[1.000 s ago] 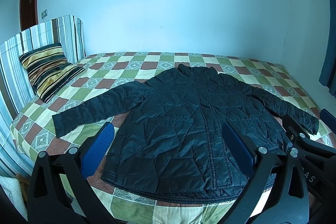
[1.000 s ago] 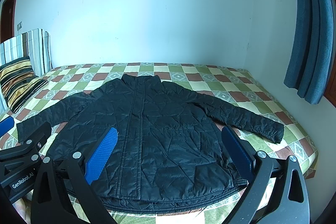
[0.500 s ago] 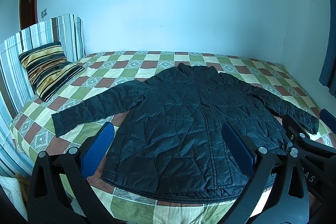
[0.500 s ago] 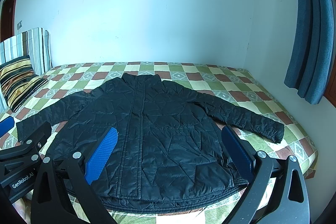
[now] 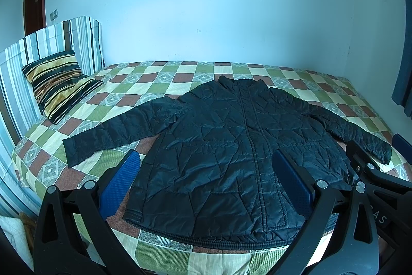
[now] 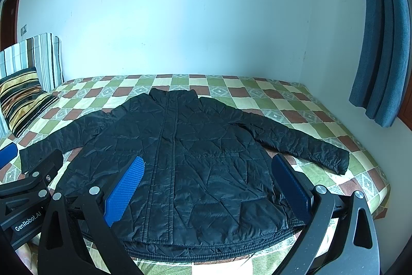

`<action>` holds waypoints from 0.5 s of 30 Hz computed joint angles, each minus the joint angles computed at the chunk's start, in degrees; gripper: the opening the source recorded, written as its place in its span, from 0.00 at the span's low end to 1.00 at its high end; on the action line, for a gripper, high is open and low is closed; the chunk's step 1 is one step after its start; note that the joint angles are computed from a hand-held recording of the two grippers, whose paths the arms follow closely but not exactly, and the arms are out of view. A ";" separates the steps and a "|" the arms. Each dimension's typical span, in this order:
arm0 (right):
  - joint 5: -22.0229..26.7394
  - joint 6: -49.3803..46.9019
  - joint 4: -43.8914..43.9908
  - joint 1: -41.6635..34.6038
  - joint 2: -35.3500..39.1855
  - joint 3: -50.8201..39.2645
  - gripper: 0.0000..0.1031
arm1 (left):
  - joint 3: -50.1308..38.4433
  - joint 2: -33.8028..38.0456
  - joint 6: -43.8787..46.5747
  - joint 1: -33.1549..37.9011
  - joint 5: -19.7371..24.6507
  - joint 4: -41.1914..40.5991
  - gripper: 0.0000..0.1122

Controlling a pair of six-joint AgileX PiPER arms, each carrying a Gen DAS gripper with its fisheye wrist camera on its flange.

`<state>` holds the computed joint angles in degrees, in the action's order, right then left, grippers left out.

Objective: Fold large clothes

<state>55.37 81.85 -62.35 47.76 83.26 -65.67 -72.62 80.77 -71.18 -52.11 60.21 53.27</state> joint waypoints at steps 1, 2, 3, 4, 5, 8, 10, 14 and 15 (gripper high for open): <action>0.04 -0.13 0.08 -0.01 0.03 -0.13 0.95 | -0.04 0.03 0.05 0.02 0.01 -0.01 0.90; -0.59 0.72 -0.43 -0.25 -0.02 0.89 0.95 | 0.23 0.02 -0.27 -0.09 -0.06 0.18 0.90; -0.59 0.73 -0.43 -0.25 -0.03 0.91 0.95 | 0.34 0.00 -0.39 -0.14 -0.03 0.24 0.90; -0.52 0.55 -0.35 -0.26 0.03 0.70 0.95 | 0.21 0.03 -0.22 -0.04 -0.07 0.12 0.90; -0.52 0.55 -0.35 -0.26 0.03 0.70 0.95 | 0.16 0.03 -0.11 0.00 -0.09 0.04 0.90; -0.76 0.61 -0.30 -0.37 -0.08 1.07 0.95 | 0.73 0.00 -0.53 -0.12 -0.26 0.07 0.90; -1.33 0.80 -0.20 -0.63 0.10 1.33 0.95 | 1.25 0.16 -0.99 -0.09 -0.60 0.17 0.90; -3.96 0.73 0.05 -2.35 1.24 1.80 0.95 | 2.25 1.55 -1.57 1.04 -2.82 0.00 0.90; -4.82 0.42 0.50 -3.02 1.34 1.80 0.95 | 2.24 2.20 -1.14 1.67 -3.41 -0.38 0.90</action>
